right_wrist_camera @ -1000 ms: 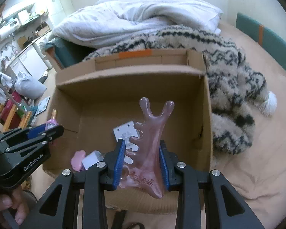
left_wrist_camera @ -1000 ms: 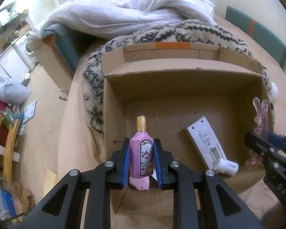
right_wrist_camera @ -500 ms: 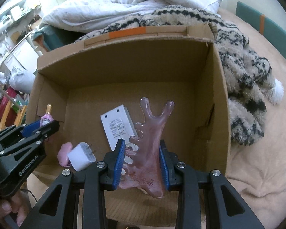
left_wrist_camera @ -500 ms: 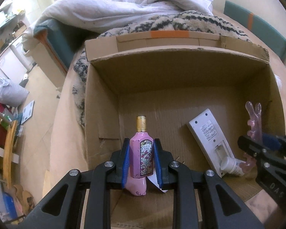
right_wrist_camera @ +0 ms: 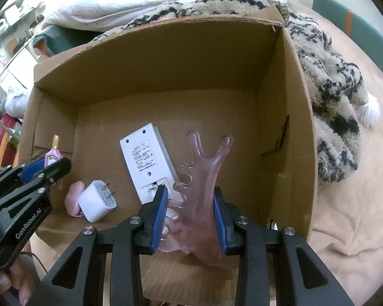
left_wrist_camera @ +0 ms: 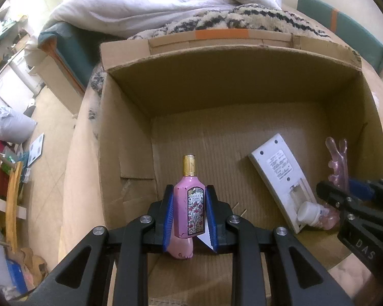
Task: Organize rigid objects
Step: 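Carry the perfume bottle and comb up and over into the box with both tools, then open both tools to release the perfume bottle and comb into the box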
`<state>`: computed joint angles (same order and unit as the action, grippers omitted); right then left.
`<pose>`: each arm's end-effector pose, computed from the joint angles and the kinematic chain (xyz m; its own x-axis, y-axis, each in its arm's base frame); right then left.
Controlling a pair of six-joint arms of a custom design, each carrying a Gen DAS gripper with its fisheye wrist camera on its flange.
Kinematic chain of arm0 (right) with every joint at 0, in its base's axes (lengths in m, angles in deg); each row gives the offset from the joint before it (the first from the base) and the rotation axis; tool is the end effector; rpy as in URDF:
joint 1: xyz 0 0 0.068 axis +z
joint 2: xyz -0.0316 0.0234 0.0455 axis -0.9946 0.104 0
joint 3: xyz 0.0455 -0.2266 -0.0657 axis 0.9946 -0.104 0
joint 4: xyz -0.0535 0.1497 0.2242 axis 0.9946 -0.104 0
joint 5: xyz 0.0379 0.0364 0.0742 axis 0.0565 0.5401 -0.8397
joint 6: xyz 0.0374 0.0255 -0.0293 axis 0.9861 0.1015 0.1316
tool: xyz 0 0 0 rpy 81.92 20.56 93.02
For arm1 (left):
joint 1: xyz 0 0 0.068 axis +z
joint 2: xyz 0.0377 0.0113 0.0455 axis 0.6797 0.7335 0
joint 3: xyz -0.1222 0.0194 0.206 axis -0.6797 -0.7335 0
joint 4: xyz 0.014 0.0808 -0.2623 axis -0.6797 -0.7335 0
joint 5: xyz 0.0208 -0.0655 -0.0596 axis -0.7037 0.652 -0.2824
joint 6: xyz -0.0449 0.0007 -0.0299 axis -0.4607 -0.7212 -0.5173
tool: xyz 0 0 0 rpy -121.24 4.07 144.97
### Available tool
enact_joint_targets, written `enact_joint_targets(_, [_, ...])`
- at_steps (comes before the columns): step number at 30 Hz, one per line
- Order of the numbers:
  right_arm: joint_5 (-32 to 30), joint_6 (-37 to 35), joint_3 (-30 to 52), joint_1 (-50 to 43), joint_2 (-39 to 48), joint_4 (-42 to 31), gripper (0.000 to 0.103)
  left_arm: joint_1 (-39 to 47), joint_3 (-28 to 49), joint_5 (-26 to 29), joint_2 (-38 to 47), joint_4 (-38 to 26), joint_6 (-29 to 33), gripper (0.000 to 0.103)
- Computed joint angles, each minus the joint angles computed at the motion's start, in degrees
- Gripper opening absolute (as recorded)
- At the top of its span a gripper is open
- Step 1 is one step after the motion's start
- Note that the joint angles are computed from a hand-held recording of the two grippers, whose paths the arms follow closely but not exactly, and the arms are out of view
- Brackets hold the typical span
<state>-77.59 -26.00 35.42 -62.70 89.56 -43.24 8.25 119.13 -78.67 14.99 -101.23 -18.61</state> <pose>0.2469 0.0974 0.2499 -0.8973 -0.1430 -0.4177 -0.2053 0.9727 0.1082 0.2335 -0.1452 0.2587 -0.8856 -0.0080 -0.4643 -0.0648 0.9922 0.1065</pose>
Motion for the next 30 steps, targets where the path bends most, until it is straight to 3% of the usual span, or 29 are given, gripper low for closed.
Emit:
enact_joint_targets(8, [-1.85, 0.58, 0.97, -1.12, 1.13, 0.33, 0.035, -0.49, -0.25, -0.62, -0.02, -0.26, 0.1, 0.023])
enact_joint_targets(10, [-2.8, 0.43, 0.55, -1.74, -0.13, 0.58, 0.036, -0.49, -0.18, -0.13, -0.04, -0.33, 0.29, 0.031])
enact_joint_targets(11, [-3.21, 0.47, 0.54, -1.86, -0.53, 0.8, 0.037, -0.57, -0.2, 0.03, -0.24, -0.29, 0.29, 0.041])
enact_joint_targets(12, [-3.84, 0.45, 0.33, -2.04, -1.16, 1.11, 0.05, -0.74, -0.38, -0.04, -0.76, -0.05, 0.2, 0.052])
enact_joint_targets(14, [-5.73, 0.38, -0.02, -2.38, -2.35, 1.61, 0.058, -1.2, -0.63, -0.84, -1.69, 0.26, -0.24, 0.062])
enact_joint_targets(21, [-6.63, 0.7, -0.8, -2.27, -6.13, 2.42, 0.076, -1.6, 0.24, -1.2, -3.22, -1.01, -1.55, 0.063])
enact_joint_targets(30, [-7.22, 1.0, -0.96, -2.97, -11.79, -1.87, 0.077, -4.17, 1.62, -3.81, -7.41, -5.42, -3.18, 0.063])
